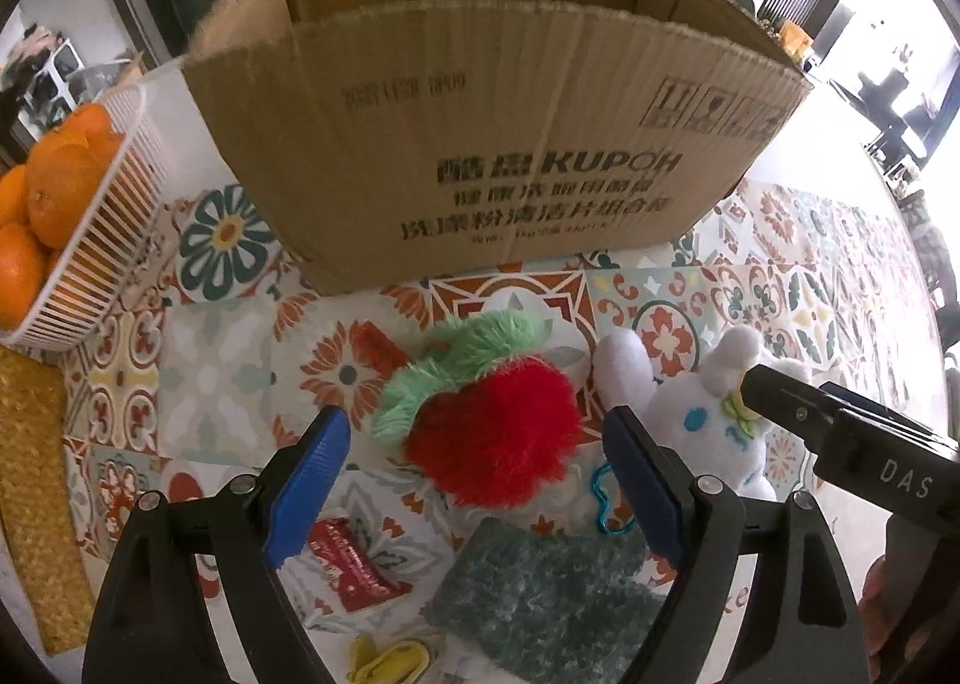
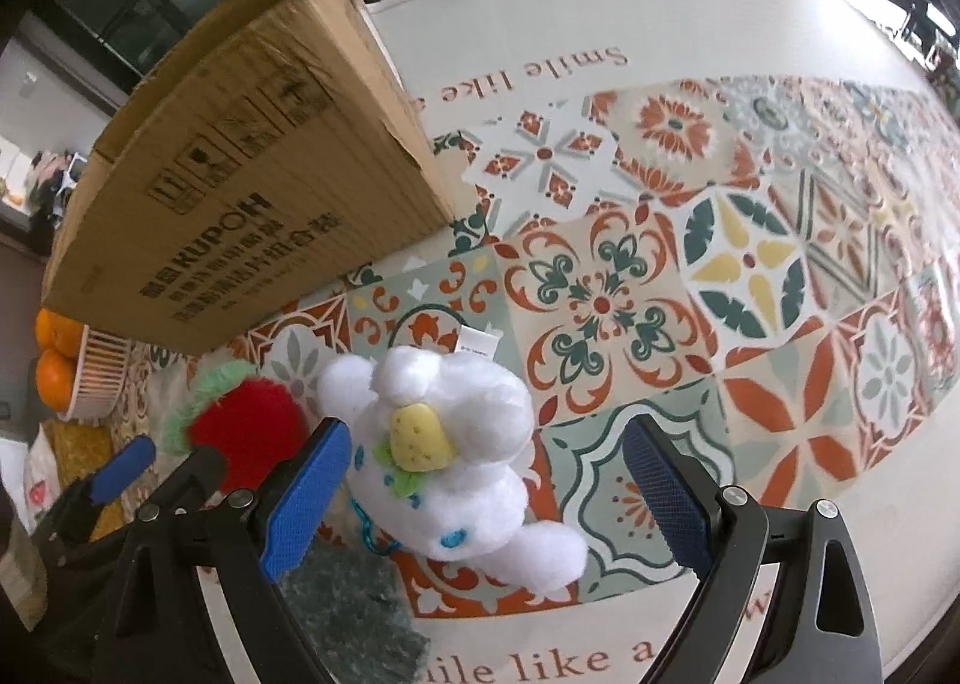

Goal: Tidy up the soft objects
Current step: 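Grasp the red-and-green plush with left gripper while right gripper grasps the white plush bunny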

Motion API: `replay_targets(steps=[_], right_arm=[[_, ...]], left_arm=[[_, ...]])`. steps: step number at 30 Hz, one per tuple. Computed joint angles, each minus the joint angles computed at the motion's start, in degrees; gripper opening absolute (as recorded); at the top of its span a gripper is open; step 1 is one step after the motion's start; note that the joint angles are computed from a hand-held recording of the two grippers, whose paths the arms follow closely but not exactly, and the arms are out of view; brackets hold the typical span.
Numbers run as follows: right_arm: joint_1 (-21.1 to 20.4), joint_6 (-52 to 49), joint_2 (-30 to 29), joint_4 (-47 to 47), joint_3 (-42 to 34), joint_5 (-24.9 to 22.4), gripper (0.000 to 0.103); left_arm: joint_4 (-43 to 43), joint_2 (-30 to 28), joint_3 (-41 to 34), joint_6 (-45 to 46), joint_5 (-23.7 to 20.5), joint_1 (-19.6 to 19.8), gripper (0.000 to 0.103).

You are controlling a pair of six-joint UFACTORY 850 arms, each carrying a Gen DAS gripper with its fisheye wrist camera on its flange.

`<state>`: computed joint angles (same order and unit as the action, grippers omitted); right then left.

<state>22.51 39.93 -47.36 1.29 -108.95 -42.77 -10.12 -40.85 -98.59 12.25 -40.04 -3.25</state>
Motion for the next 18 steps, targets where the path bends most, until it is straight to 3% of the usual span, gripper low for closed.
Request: replay_targets(steps=[12,18], right_arm=[[-1.2,-2.9,-2.7,7.0,-0.6,1.4,0.093],[-1.6,-4.1,-3.4,9.8,-0.2,2.4,0.09]], left_arm=[[-3.2,-5.4,-4.9,-0.8,-4.5,0.4,0.085],[-3.3,-6.8,-5.7,-1.7,-5.2,0.3,0.074]])
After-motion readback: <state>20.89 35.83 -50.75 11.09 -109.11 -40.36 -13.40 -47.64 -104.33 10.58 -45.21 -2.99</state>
